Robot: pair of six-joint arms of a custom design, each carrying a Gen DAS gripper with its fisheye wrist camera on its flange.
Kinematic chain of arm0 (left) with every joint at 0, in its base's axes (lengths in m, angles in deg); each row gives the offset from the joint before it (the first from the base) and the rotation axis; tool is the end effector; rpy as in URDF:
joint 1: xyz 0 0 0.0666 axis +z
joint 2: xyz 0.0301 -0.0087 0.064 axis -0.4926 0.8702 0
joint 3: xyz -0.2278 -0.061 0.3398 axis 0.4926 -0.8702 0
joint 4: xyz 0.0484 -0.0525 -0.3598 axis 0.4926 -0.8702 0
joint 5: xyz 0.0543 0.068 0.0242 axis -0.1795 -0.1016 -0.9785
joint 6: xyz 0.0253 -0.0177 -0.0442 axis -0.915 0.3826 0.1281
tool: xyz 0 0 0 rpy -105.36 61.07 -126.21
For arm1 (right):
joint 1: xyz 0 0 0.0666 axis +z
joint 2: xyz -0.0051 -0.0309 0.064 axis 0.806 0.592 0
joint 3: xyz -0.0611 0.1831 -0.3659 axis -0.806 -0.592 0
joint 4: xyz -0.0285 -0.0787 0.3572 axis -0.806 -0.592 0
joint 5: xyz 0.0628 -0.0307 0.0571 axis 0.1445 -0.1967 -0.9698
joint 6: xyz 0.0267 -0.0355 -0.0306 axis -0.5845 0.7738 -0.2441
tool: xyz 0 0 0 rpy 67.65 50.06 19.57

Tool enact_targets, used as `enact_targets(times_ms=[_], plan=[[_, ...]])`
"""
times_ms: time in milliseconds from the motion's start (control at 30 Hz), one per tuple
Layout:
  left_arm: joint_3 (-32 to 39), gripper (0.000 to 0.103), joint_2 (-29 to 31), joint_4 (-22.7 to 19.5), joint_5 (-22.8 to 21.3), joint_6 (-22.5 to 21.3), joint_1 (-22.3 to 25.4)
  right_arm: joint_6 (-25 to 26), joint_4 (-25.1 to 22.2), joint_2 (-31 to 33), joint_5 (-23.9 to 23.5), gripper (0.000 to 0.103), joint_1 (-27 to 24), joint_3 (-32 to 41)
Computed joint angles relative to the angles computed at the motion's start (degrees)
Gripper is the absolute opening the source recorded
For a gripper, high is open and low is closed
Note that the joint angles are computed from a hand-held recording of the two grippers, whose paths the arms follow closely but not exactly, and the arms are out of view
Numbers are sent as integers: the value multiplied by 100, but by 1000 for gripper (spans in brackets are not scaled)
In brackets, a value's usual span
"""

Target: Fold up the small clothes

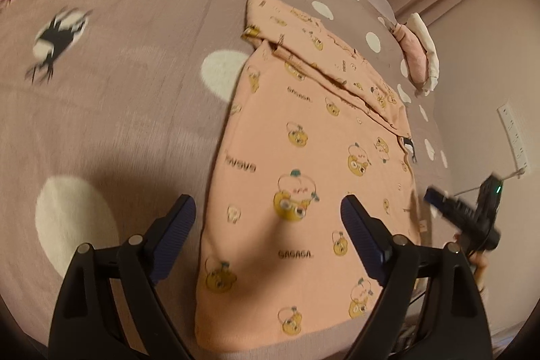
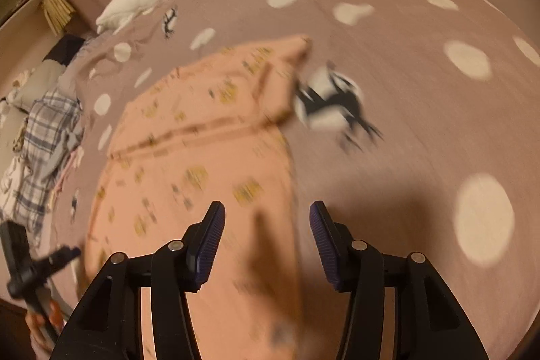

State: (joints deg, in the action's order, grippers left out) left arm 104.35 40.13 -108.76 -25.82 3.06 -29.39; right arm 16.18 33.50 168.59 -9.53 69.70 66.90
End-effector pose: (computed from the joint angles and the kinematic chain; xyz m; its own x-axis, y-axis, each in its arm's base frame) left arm 0.4560 -0.0148 0.3072 -0.8624 -0.3353 -0.3792 -0.0871 0.8363 -0.5414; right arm 0.5114 0.1529 0.3192 -0.8607 0.1328 -0.4916 -0.0568 0.9344 0.3518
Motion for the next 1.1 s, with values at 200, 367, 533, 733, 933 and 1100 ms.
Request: enact_targets(times_ms=[200, 367, 533, 733, 933, 1100], plan=[[-251, 88, -8, 244, 482, 315, 135, -257, 203, -287, -688, 52, -155, -667], [-274, 88, 66, 400, 575, 425, 124, -191, 315, -312, -996, 52, -102, -808], [-254, 88, 91, 462, 600, 472, 103, -108, 383, -193, -1239, 52, -42, -744], [-377, 88, 57, 694, 684, 565, 132, -223, 609, 53, -1639, 52, -72, -606], [-453, 88, 16, 748, 766, 555, 153, -437, 690, 263, -1791, 52, -67, -372], [-380, 90, 84, 685, 793, 509, 158, -564, 837, 307, -1837, 52, -61, -378]])
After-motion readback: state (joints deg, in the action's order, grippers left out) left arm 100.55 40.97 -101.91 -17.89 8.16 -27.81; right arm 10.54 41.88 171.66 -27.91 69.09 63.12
